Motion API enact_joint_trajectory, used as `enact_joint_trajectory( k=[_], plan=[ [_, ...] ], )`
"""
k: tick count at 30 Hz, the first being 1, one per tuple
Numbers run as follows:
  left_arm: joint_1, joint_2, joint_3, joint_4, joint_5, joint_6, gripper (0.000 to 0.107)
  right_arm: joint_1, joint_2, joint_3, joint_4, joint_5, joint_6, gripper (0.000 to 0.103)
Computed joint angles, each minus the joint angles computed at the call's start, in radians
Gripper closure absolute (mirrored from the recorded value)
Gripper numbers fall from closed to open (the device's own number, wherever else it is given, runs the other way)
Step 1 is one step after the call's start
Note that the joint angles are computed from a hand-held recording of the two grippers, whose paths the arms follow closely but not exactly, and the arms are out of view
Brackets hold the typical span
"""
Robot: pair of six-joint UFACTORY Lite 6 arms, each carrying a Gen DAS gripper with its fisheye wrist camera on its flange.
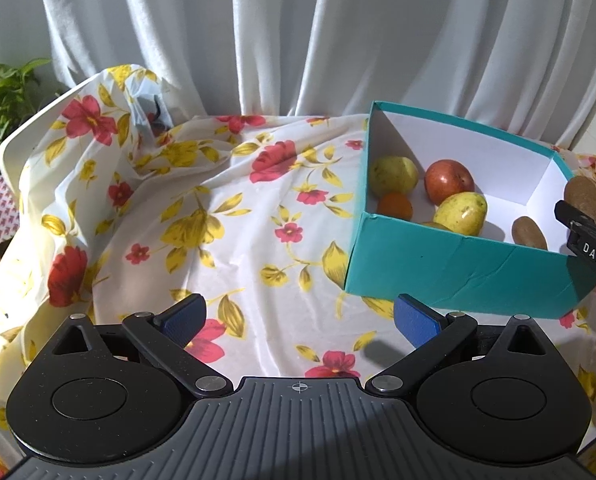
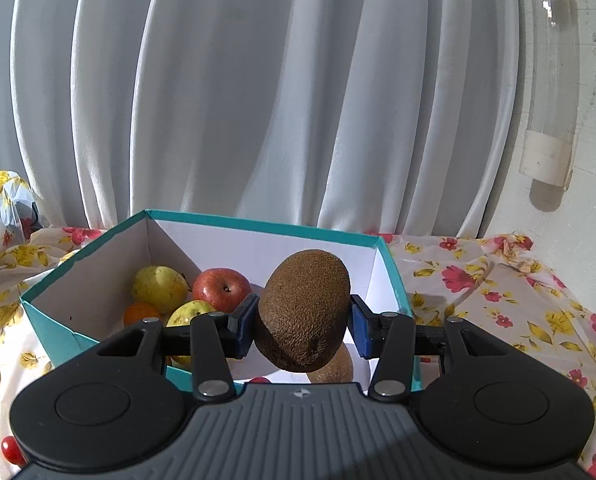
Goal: Organize fruits
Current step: 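Carry the brown kiwi into the teal box and open the right tool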
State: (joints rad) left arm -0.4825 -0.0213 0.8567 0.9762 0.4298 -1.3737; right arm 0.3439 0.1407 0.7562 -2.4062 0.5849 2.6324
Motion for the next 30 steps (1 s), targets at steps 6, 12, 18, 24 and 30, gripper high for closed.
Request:
enact_joint_trajectory(
  k=[6, 12, 18, 24, 30],
  plan=[
    [0.019, -0.024, -0.033, -0.020, -0.003, 0.011, 0.005, -0.030, 0.077, 0.048, -0.031, -0.065, 0.041, 0.056],
    [0.020, -0.031, -0.039, -0.035, -0.002, 0.028, 0.005, -0.053, 0.094, 0.079, -0.043, -0.109, 0.041, 0.056],
    [0.015, -0.039, -0.044, -0.049, 0.001, 0.035, 0.005, -0.090, 0.106, 0.111, -0.086, -0.178, 0.100, 0.056],
    [0.016, -0.068, -0.073, -0.046, 0.009, 0.024, 0.005, -0.061, 0.070, 0.081, -0.012, -0.125, 0.012, 0.043],
    [0.029, -0.110, -0.168, 0.088, -0.031, -0.101, 0.005, -0.005, -0.158, -0.107, -0.049, -0.007, 0.087, 0.011]
  ],
)
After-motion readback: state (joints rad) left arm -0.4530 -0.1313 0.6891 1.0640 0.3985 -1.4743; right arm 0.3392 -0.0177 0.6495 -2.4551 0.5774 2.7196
